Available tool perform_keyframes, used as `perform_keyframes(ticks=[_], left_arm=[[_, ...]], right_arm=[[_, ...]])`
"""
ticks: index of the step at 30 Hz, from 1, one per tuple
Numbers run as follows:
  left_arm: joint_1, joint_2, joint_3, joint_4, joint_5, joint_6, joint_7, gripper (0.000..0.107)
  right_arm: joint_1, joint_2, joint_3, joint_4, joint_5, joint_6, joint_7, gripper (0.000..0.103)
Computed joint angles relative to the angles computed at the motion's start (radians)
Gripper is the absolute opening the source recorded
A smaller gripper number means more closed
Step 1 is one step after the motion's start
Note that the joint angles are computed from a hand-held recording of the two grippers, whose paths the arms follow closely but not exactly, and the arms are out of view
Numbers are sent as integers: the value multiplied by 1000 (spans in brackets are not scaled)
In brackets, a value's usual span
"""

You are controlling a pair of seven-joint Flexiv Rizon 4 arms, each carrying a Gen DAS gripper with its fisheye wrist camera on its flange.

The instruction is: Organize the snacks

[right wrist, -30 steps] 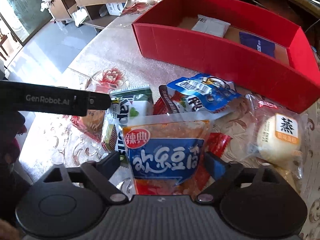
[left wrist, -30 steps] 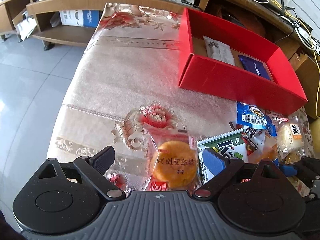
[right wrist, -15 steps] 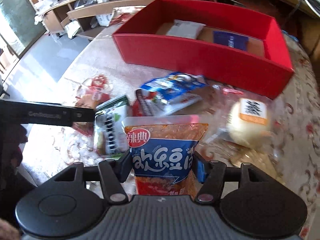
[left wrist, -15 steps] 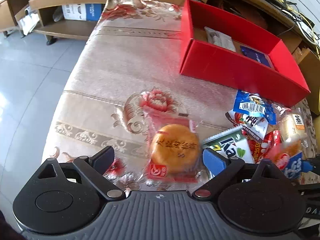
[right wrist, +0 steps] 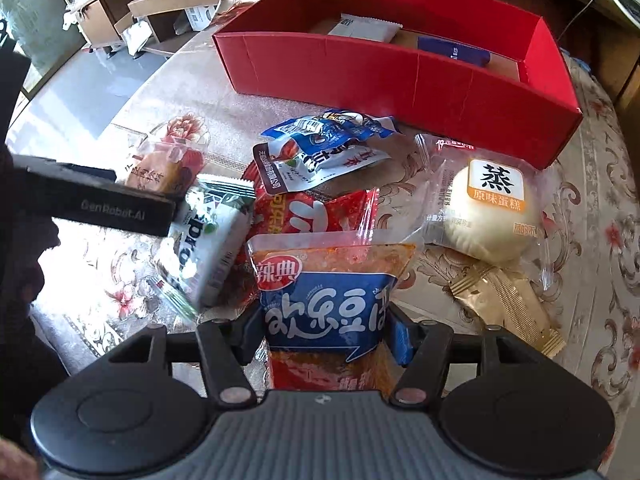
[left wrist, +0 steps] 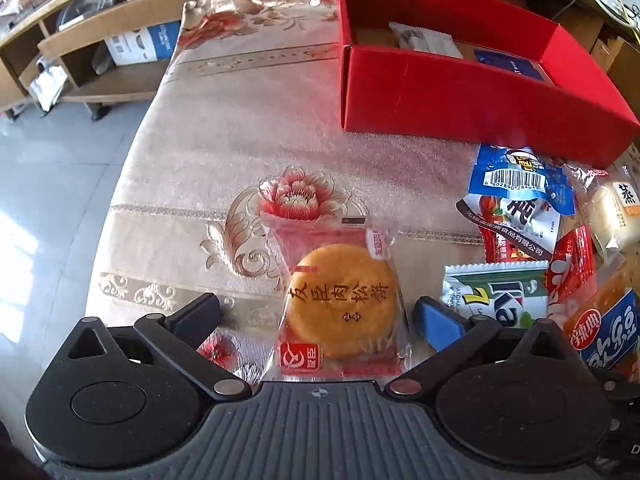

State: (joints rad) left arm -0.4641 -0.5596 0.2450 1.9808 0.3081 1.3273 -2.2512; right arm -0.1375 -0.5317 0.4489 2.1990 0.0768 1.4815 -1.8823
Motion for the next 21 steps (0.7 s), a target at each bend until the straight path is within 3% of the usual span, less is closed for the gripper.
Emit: perform_keyframes(ticks=[3,5,7,11,13,15,16,21], left_arm=[[-11,-9,15,-3,15,23,-13,103],[-14,-13,18,-5,15,28,-14,103],[-15,-13,20,-5,17,31,-8,103],[-27,-8,35,3,20,40,-11,97],[-36,1,46,11,30,58,-21,85],[-43,9,55,18,37,70,-25,69],[-44,11,56,21,37,73,-26,67],[-43,22,51,32,31,73,-23,63]], right_arm=[[15,4,-11,12,-4,13,4,70],[6,-2,4,12,-7,13,-6,81],[-33,-19,49,2,4,4,-29,98],[-70,-42,92,-10,21,1,-64,103],[-43,-30,64,4,20,22,-52,95],[17,-8,-3,34,-3,69,-23,71],[26,-3,-17,43,-11,83,-10,63],[-49,1,27,41,-32,61,10,57]])
